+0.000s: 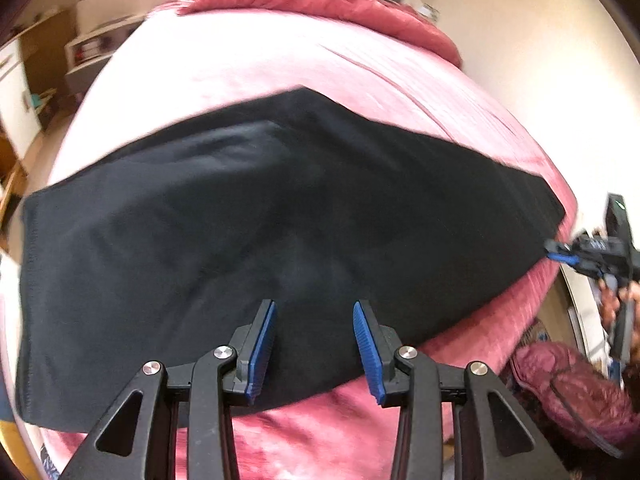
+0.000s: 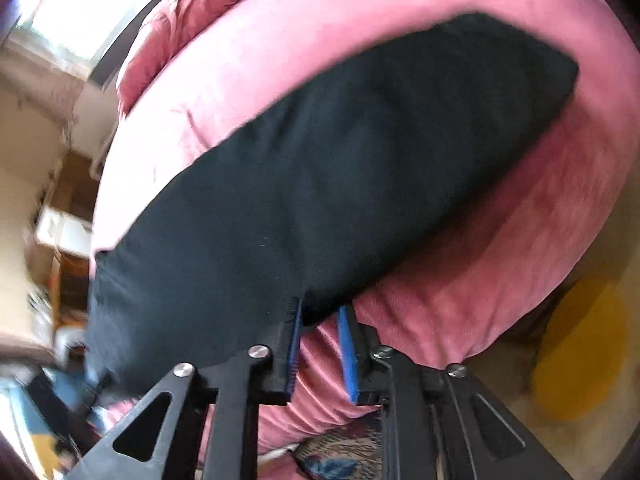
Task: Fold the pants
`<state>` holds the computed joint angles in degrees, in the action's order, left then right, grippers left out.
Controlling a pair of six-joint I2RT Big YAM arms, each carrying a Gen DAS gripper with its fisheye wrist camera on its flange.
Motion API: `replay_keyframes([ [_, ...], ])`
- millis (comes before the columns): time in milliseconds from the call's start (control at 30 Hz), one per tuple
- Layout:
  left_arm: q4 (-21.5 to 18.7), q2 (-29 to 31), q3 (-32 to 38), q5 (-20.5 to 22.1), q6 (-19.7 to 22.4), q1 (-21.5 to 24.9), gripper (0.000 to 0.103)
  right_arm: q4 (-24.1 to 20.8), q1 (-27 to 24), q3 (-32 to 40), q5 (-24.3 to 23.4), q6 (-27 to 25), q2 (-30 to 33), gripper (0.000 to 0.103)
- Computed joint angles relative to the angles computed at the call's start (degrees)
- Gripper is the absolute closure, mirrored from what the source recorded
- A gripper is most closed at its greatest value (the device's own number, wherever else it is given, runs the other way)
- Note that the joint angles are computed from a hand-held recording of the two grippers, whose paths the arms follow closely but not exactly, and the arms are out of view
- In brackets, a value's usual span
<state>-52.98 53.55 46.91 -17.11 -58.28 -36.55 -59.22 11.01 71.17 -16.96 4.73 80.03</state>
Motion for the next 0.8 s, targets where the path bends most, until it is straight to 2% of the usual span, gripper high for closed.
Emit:
replay_keyframes([
  [100,-1.25,-3.24,-1.34,-1.21,-2.31,1.67,0.058,-0.43,3.46,1.51,1.53,-3.37,-0.5,0.074],
  [200,-2.38,-4.41,-1.7,-1.96,-2.41,2.78,0.058,-0.65,9.03,4.7,-1.88,-5.21,1.73,0.074],
  [367,-3.68,-5.58,-2.23,-2.4,-2.1,3.09,0.058,-2.05,20.23,14.24,-7.59,-9.73,10.86,0.074],
  [467,-3.61,-5.71,-2.48,-2.85,-1.42,2.45,0.058,-3.95,25.45,22.65,-8.79,-12.0,18.18,0.064],
  [533,-3.58,-4.74,-1.86,-3.46,-0.83,2.3,0.058,-5.99,28.3,29.41,-8.87,-12.27,23.74,0.062],
  [600,-3.39,-4.73,-2.0,-3.54,-0.66,2.2,0.058,-10.23,29.95,37.67,-10.34,-12.8,30.0,0.062],
  [700,-3.24,-4.37,-2.43,-3.06,0.09,2.85,0.058,-17.07,31.69,48.94,-9.95,-13.19,38.24,0.062],
  [733,-2.99,-4.41,-2.81,-2.64,0.31,3.21,0.058,-20.09,32.28,53.84,-9.52,-13.38,41.59,0.062],
  [800,-2.57,-4.67,-3.57,-1.8,0.31,3.78,0.058,-27.67,32.14,61.4,-11.18,-16.95,46.52,0.061],
])
